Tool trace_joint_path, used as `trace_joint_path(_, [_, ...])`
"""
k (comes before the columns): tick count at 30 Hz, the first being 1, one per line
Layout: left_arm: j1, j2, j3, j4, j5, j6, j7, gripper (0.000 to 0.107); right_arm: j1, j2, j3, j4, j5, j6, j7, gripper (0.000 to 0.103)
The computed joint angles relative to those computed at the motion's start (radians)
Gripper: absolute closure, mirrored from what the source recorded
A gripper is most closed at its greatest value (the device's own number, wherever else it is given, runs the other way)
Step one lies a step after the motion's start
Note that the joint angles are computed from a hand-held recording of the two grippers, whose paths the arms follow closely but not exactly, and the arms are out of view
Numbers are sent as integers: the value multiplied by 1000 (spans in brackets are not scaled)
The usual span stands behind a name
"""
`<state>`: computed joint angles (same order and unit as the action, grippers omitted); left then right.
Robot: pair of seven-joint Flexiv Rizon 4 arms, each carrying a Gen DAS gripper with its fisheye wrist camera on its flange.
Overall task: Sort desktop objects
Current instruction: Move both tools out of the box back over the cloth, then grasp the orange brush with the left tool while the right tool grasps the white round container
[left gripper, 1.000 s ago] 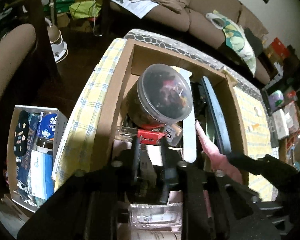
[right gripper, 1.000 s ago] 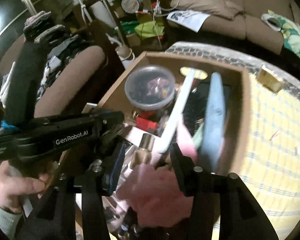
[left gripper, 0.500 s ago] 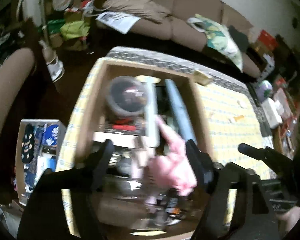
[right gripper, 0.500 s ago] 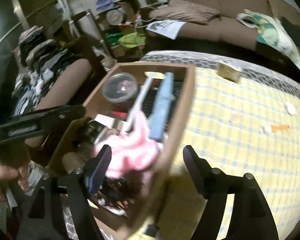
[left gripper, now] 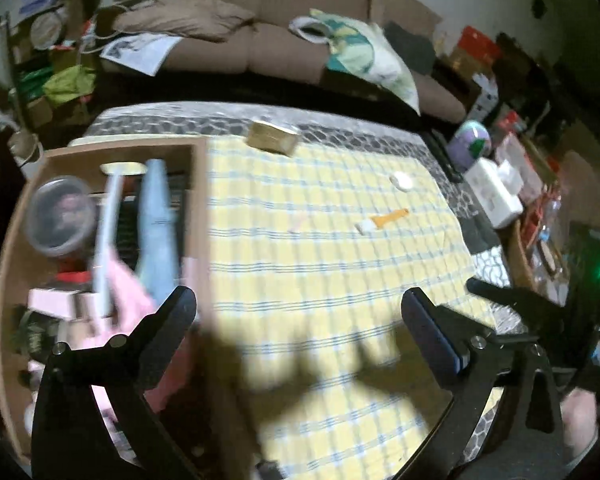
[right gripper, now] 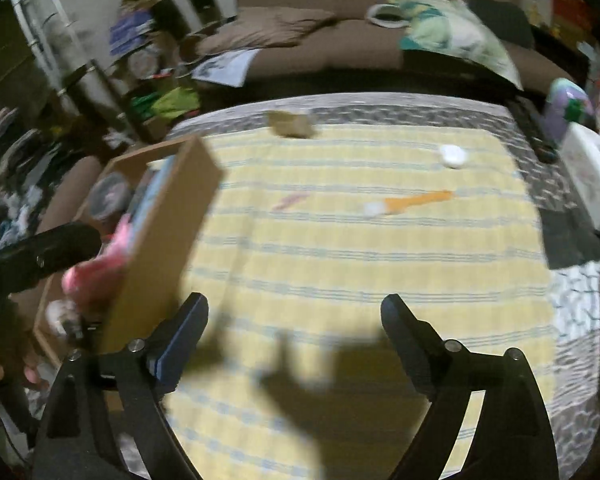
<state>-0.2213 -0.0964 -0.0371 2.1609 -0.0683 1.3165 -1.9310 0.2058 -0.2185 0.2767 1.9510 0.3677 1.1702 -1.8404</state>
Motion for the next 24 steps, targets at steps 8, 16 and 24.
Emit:
trace_joint_path(8, [-77,-180,26,-190,138,-56,-112,4,-72,-98,-53,-49,-71,30,0,0])
trace_joint_path(16, [-146,-324,76,-357,223,-121,-182,4,-128,-181,-30,-99,-119,68,-24,0])
trace_joint_path(24, [-174,-432,106,-482,243,-163,-166,4,-156,-259,-11,-182,-148,47,-34,0])
